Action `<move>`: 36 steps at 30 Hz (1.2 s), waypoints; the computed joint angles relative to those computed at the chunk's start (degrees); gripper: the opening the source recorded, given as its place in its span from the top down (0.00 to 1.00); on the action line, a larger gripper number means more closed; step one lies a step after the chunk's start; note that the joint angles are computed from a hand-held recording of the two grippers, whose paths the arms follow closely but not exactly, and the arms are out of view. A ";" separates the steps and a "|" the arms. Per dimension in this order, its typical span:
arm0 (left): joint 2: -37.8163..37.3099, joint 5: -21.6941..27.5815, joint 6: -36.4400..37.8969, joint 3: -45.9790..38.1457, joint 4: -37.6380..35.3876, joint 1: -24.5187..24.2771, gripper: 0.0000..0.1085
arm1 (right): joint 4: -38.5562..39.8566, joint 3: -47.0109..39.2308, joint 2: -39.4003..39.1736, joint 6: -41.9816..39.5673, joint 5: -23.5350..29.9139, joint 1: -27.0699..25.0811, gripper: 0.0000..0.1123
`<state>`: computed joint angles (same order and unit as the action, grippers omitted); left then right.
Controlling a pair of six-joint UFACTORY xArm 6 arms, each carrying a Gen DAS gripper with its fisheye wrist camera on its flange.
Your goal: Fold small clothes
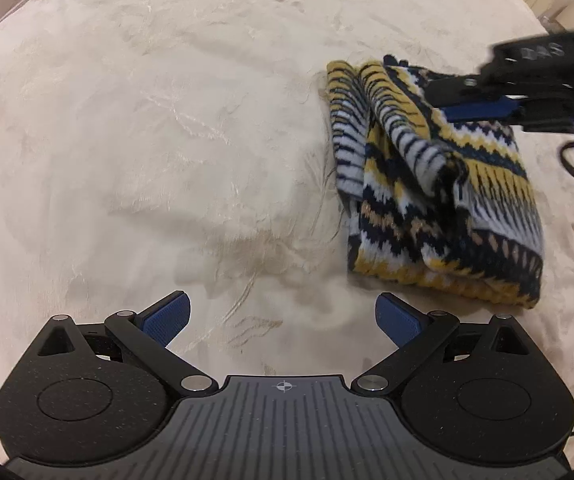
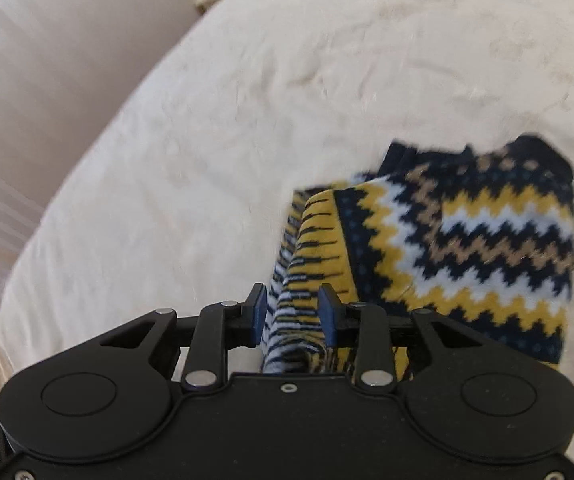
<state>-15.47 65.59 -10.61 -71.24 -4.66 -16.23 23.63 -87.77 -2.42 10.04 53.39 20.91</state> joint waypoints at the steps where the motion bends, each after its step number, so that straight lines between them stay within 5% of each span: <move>1: 0.35 -0.21 0.10 -0.58 -0.33 0.14 0.08 | -0.43 1.46 -1.50 0.25 -0.61 -0.59 0.63; 5: 3.00 -1.31 0.44 -4.13 -2.25 0.60 0.08 | -5.26 6.49 -6.75 1.10 -1.07 -2.28 0.53; 12: 12.69 -1.92 2.00 -15.85 -8.64 0.61 0.08 | -11.69 15.25 -15.77 -3.07 0.71 -1.32 0.51; 20: 25.86 3.02 2.63 -29.82 -17.81 0.75 0.09 | -22.18 23.51 -21.04 -10.76 -6.39 8.74 0.42; 22: 28.85 3.88 3.24 -32.54 -19.05 0.37 0.21 | -24.65 23.79 -20.04 -12.74 -7.73 10.71 0.40; 29: 36.56 9.14 3.29 -41.03 -21.43 0.46 0.37 | -31.51 23.89 -16.71 -17.40 -10.96 13.99 0.40; 32: 38.93 11.57 2.71 -44.25 -19.82 0.32 0.53 | -33.65 23.56 -15.95 -18.17 -11.30 14.72 0.41; 35: 38.60 10.78 4.44 -43.76 -18.37 0.06 0.83 | -34.72 23.07 -15.65 -16.71 -11.17 15.18 0.56; 36: 37.69 9.61 4.88 -42.49 -18.59 0.09 0.85 | -34.27 22.77 -15.50 -16.04 -11.32 14.86 0.68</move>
<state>22.22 75.20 -5.74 -113.74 -23.25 -16.13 -10.64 -65.00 -17.92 -6.00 42.06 35.77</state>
